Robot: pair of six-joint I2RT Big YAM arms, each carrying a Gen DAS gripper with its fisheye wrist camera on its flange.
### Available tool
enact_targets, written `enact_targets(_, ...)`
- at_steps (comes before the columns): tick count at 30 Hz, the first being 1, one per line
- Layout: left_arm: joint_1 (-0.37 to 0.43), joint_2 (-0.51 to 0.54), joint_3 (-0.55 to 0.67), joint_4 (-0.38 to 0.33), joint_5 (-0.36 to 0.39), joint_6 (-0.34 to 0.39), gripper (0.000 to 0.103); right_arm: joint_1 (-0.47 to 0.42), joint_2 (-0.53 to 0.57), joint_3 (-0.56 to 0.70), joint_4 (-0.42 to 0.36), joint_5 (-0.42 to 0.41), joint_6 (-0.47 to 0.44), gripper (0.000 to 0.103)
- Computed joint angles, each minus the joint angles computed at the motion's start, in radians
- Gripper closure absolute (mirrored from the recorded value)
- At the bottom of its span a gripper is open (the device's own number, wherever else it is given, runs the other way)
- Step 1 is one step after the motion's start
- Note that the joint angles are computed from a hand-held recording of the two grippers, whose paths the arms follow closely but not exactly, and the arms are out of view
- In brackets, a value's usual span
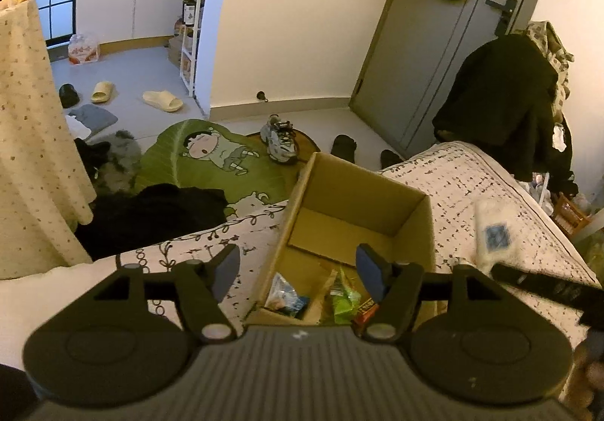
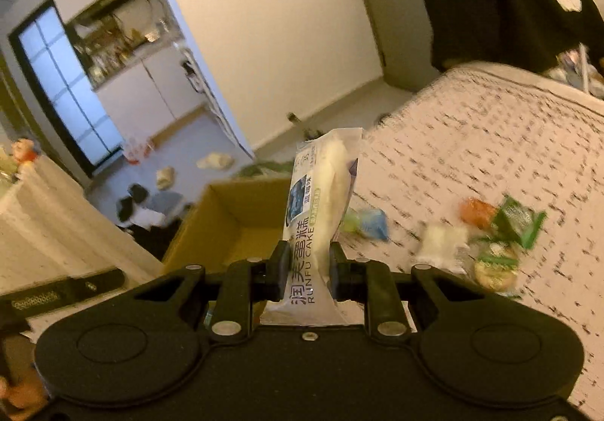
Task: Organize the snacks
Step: 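Open both grippers to drop the snacks into the box, then move both grippers back toward the snack pile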
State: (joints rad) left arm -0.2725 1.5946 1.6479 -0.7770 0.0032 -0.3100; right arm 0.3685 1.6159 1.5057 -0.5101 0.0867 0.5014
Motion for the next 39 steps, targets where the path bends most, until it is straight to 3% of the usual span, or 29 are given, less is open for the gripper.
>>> enact_targets(8,0.004,-0.008,-0.009,-0.008,-0.008,0.006,0.037,0.002,0.047,0.002,0.158,-0.087,0.021,0.074)
enact_targets(12,0.0,-0.011,-0.012,-0.013,-0.014,0.007,0.037,0.01,0.044,0.015,0.113,-0.066,-0.017,0.07)
enact_targets(16,-0.011,-0.016,-0.015,-0.013,-0.023,0.017,0.036,0.008,0.012,0.002,0.086,-0.025,-0.019,0.057)
enact_targets(20,-0.026,-0.014,-0.014,-0.023,-0.023,0.008,0.031,0.001,-0.028,-0.018,0.055,0.005,-0.055,0.031)
enact_targets(22,-0.032,-0.016,-0.016,-0.018,-0.016,0.008,0.026,-0.005,-0.042,-0.024,0.032,0.007,-0.069,0.03)
enact_targets(25,-0.049,-0.012,-0.009,-0.027,-0.031,0.007,0.018,-0.009,-0.067,-0.039,-0.002,0.051,-0.09,0.02)
enact_targets(29,-0.073,-0.002,0.013,-0.055,-0.043,0.006,0.017,-0.017,-0.102,-0.053,-0.06,0.103,-0.121,0.012)
enact_targets(35,-0.1,0.003,0.029,-0.065,-0.041,0.006,0.017,-0.039,-0.162,-0.099,-0.069,0.157,-0.128,0.0)
enact_targets(39,-0.126,0.011,0.043,-0.072,-0.045,0.006,0.017,-0.056,-0.185,-0.121,-0.072,0.19,-0.135,0.0)
